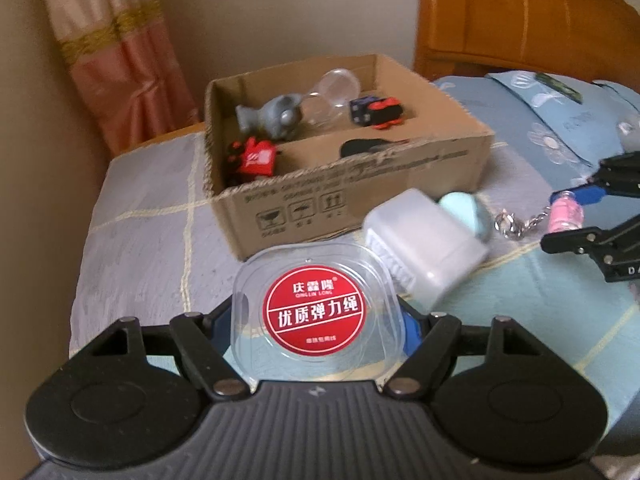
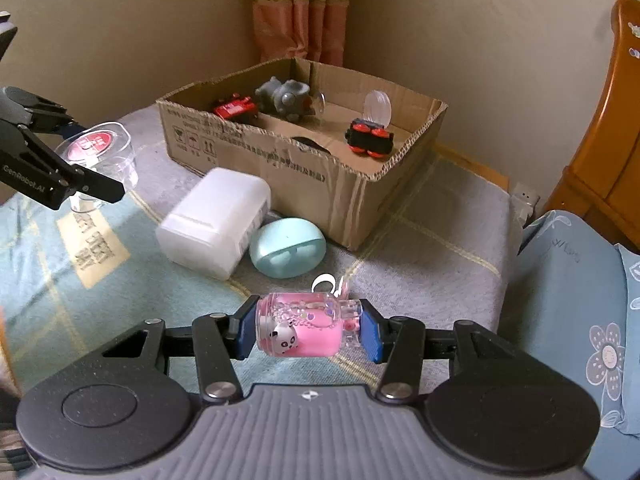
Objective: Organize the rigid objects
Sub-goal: 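Carry the container and pink bottle over the box and release both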
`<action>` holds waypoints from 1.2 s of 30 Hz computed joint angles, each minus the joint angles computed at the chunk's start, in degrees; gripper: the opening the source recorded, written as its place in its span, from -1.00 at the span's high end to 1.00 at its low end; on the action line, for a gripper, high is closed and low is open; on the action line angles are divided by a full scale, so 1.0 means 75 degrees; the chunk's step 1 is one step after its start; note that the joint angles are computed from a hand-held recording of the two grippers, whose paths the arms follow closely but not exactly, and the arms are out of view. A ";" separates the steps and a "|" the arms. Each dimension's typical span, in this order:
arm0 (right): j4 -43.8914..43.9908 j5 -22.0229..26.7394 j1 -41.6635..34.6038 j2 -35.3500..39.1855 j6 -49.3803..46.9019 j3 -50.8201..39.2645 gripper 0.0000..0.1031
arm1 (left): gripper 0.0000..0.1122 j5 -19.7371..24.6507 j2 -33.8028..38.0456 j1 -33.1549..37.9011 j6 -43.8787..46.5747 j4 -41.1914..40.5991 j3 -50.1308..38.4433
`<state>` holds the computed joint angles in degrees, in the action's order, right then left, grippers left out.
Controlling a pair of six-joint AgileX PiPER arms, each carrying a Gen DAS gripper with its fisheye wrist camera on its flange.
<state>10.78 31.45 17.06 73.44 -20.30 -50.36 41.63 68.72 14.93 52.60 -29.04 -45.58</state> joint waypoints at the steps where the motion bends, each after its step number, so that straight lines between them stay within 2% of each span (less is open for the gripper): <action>1: 0.0050 0.0109 -0.0024 -0.0046 -0.0040 -0.0064 -0.08 | -0.35 0.0132 -0.0026 0.0005 0.0034 0.0028 -0.0096; 10: 0.0289 0.0922 -0.0197 -0.0242 -0.0396 -0.0959 -0.08 | -0.35 0.1007 0.0020 0.0020 0.0209 0.0098 -0.1009; 19: 0.0328 0.1280 -0.0231 0.0091 -0.0612 -0.2453 -0.08 | -0.35 0.1144 0.0297 -0.0221 0.0117 0.0109 -0.1793; 29: 0.0483 0.1564 -0.0232 0.1845 -0.0536 -0.4640 -0.08 | -0.35 0.0682 0.1043 -0.0691 -0.0440 0.0455 -0.2663; 36: 0.0188 0.1802 -0.0197 0.3201 0.0057 -0.5756 -0.08 | -0.35 0.0520 0.1587 -0.0923 -0.0783 0.0685 -0.3105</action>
<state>12.19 44.97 15.58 97.45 -19.87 -93.53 45.54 80.62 8.01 46.73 -23.91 -68.87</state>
